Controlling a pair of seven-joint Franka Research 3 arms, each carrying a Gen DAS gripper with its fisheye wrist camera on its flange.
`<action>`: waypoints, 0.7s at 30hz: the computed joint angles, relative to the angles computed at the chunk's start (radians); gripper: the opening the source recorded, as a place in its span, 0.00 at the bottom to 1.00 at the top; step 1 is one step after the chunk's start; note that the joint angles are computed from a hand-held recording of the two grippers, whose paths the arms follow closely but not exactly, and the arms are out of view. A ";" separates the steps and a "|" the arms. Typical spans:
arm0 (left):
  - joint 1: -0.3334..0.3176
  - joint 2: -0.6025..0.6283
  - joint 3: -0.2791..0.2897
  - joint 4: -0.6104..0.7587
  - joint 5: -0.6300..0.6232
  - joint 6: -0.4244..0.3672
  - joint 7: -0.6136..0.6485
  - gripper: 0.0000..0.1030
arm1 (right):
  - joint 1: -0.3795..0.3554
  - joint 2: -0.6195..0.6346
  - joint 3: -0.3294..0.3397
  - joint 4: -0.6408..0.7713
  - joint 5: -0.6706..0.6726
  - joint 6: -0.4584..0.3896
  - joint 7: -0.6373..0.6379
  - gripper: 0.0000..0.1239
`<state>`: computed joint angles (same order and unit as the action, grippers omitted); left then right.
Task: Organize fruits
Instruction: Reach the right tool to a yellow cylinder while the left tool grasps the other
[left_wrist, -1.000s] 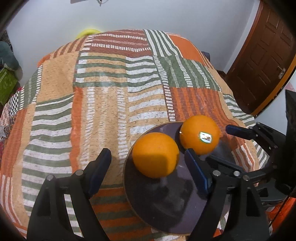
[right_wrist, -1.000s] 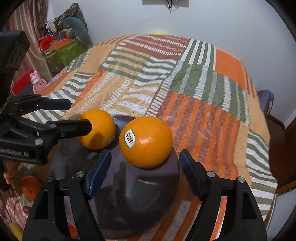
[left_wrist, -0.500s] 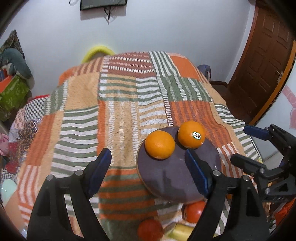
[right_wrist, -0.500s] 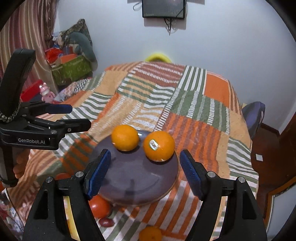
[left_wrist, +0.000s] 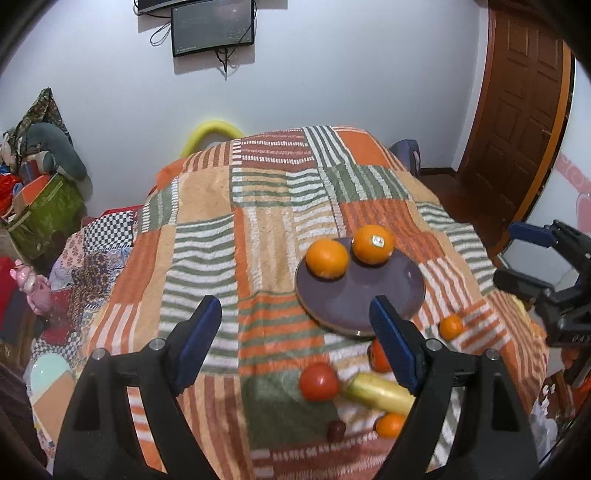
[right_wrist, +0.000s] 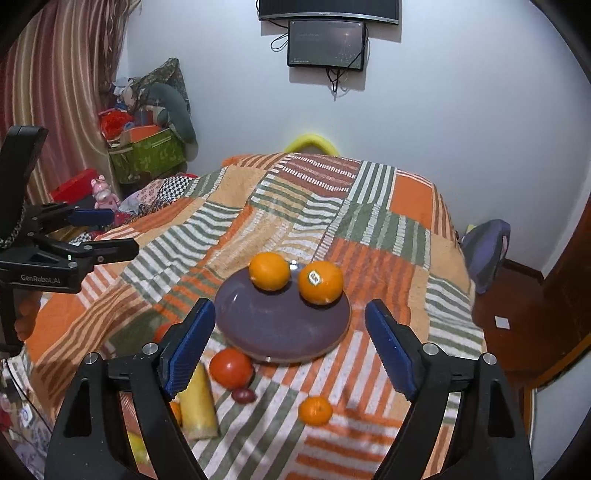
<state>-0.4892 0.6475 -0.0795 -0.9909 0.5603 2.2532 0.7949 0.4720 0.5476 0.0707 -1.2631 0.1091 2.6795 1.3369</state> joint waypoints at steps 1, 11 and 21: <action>-0.003 -0.024 0.001 -0.038 0.005 0.004 -0.008 0.80 | 0.001 -0.017 -0.001 -0.029 0.001 0.011 0.003 0.66; 0.026 -0.228 -0.051 -0.372 0.045 0.058 -0.096 0.80 | -0.004 -0.113 0.038 -0.230 0.038 0.039 -0.035 0.66; 0.049 -0.292 -0.092 -0.495 0.066 0.078 -0.108 0.80 | -0.002 -0.024 0.070 -0.158 0.096 -0.164 -0.121 0.38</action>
